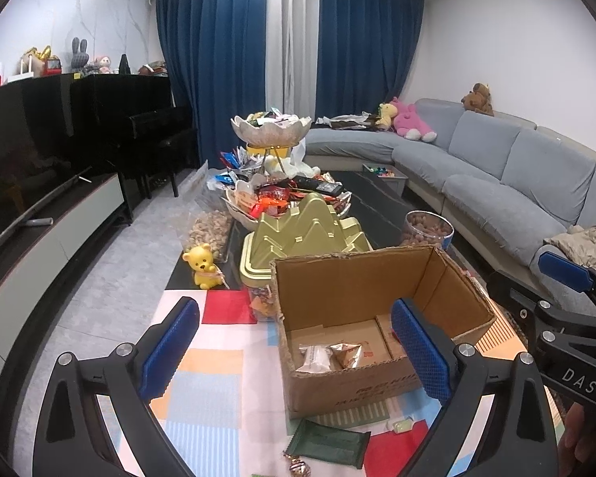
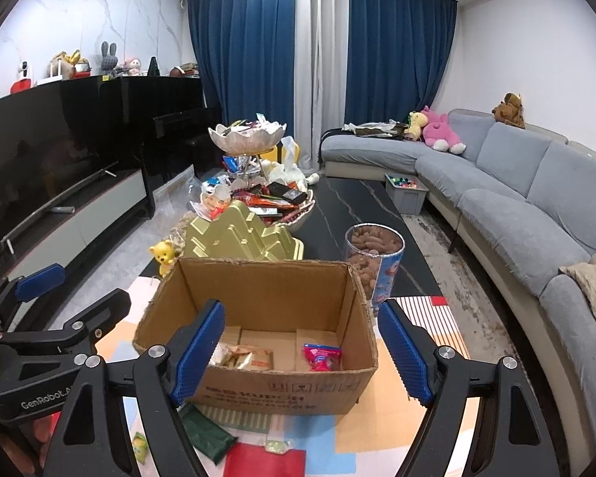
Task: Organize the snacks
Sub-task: 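Withdraw both open tools from the box back over the snacks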
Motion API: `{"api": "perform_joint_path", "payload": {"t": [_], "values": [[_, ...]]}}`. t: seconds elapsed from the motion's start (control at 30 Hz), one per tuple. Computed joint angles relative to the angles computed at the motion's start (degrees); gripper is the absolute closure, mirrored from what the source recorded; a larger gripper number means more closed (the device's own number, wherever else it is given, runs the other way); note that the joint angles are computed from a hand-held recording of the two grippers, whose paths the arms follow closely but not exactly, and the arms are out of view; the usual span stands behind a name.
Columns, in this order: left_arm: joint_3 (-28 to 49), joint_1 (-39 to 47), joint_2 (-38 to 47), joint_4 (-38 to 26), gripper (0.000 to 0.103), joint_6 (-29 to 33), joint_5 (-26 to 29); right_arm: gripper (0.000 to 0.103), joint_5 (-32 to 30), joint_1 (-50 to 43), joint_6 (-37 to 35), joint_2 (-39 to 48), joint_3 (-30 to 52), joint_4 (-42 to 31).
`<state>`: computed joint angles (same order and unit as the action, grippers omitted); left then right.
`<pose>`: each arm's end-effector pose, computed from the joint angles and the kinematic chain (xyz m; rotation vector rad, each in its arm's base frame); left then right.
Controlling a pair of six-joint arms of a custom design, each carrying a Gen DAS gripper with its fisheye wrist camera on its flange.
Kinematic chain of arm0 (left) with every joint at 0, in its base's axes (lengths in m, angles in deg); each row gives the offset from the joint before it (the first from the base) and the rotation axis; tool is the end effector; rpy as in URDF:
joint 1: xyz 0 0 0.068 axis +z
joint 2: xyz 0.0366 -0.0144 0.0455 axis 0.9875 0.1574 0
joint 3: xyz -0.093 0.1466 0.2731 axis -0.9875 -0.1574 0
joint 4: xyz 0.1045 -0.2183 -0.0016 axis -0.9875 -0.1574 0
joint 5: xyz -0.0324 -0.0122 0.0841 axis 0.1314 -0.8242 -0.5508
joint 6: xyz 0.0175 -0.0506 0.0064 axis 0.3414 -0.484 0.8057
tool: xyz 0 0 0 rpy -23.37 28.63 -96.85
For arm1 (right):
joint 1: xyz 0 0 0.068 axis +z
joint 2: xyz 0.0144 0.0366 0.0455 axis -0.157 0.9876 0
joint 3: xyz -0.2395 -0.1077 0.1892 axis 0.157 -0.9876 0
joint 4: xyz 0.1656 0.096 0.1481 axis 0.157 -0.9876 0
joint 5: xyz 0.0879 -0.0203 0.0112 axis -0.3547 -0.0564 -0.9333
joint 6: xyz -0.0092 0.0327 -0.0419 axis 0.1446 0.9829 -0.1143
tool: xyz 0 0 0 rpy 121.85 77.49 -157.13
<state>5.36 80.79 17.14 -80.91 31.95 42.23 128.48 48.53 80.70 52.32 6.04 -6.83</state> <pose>0.2604 -0.0169 0.3102 0.5841 2.0613 -0.3435 0.1704 0.2125 0.3132 0.4140 2.0896 -0.2312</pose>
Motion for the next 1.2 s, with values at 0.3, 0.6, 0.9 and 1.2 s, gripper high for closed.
{"api": "perform_joint_path", "payload": {"t": [0.3,0.6,0.9,1.2], "values": [[-0.49,2.18,-2.38,-2.59,0.004,0.91,1.35,0.023,1.6,3.4,6.11,1.25,3.36,-7.19],[-1.05,5.23,-5.51,-5.02,0.004,2.15,3.79,0.023,1.85,5.83,10.91,2.66,5.4,-11.89],[-1.46,8.63,-7.32,-7.58,0.004,4.11,6.42,0.023,2.49,9.71,17.94,4.97,8.49,-19.05],[-2.57,12.31,-9.27,-10.25,0.004,7.27,9.19,0.023,2.48,12.69,23.36,7.17,10.86,-24.41]]}}
